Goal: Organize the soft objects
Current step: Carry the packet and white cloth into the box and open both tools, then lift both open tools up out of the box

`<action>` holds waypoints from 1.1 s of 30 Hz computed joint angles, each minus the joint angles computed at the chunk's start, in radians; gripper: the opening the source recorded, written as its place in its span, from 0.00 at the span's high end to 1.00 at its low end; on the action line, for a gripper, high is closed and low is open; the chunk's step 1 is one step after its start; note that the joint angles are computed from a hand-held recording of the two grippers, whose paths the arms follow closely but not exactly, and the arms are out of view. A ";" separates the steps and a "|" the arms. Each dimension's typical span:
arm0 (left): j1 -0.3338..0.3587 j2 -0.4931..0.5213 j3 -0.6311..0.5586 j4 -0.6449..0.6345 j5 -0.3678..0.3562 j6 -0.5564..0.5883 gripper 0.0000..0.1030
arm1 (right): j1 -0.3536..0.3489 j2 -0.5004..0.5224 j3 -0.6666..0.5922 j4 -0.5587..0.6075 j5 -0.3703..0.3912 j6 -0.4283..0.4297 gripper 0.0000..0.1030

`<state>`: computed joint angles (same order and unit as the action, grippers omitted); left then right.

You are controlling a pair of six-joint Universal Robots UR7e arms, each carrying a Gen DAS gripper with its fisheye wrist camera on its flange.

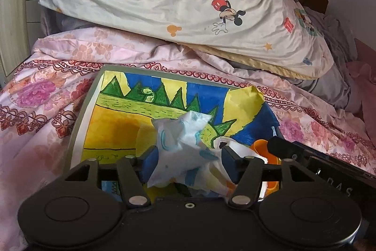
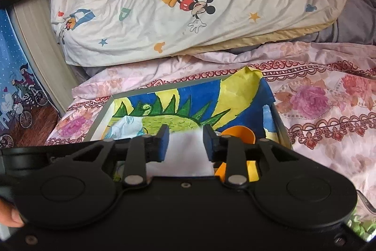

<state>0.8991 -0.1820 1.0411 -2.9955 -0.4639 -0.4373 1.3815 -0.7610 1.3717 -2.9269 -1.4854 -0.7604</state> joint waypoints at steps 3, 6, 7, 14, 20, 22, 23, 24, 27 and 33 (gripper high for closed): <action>-0.013 -0.012 0.023 -0.014 0.015 -0.006 0.33 | 0.002 -0.013 0.011 -0.011 0.001 0.006 0.63; -0.031 -0.025 0.049 -0.048 0.036 -0.005 0.29 | 0.003 -0.028 0.023 -0.024 0.008 0.004 0.56; -0.036 -0.029 0.055 -0.055 0.045 -0.009 0.28 | 0.004 -0.035 0.030 -0.031 0.011 0.001 0.55; -0.087 -0.072 0.114 -0.073 0.094 -0.050 0.27 | 0.014 -0.104 0.092 -0.078 0.031 -0.004 0.38; -0.146 -0.097 0.155 -0.126 0.130 -0.033 0.17 | 0.020 -0.190 0.162 -0.094 0.060 -0.019 0.26; -0.169 -0.104 0.172 -0.137 0.146 -0.031 0.16 | 0.023 -0.219 0.187 -0.103 0.069 -0.027 0.18; -0.180 -0.108 0.179 -0.139 0.150 -0.027 0.16 | 0.025 -0.236 0.200 -0.109 0.072 -0.032 0.12; -0.193 -0.110 0.185 -0.140 0.161 -0.023 0.15 | 0.026 -0.251 0.213 -0.116 0.078 -0.036 0.08; -0.228 -0.113 0.203 -0.174 0.189 -0.004 0.10 | 0.028 -0.300 0.252 -0.130 0.095 -0.048 0.02; -0.290 -0.124 0.245 -0.210 0.248 -0.005 0.05 | 0.023 -0.418 0.332 -0.127 0.142 -0.052 0.01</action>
<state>0.6092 -0.3064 1.2858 -3.2056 -0.2162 -0.4419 1.4048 -1.1789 1.7034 -3.0534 -1.3438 -0.8123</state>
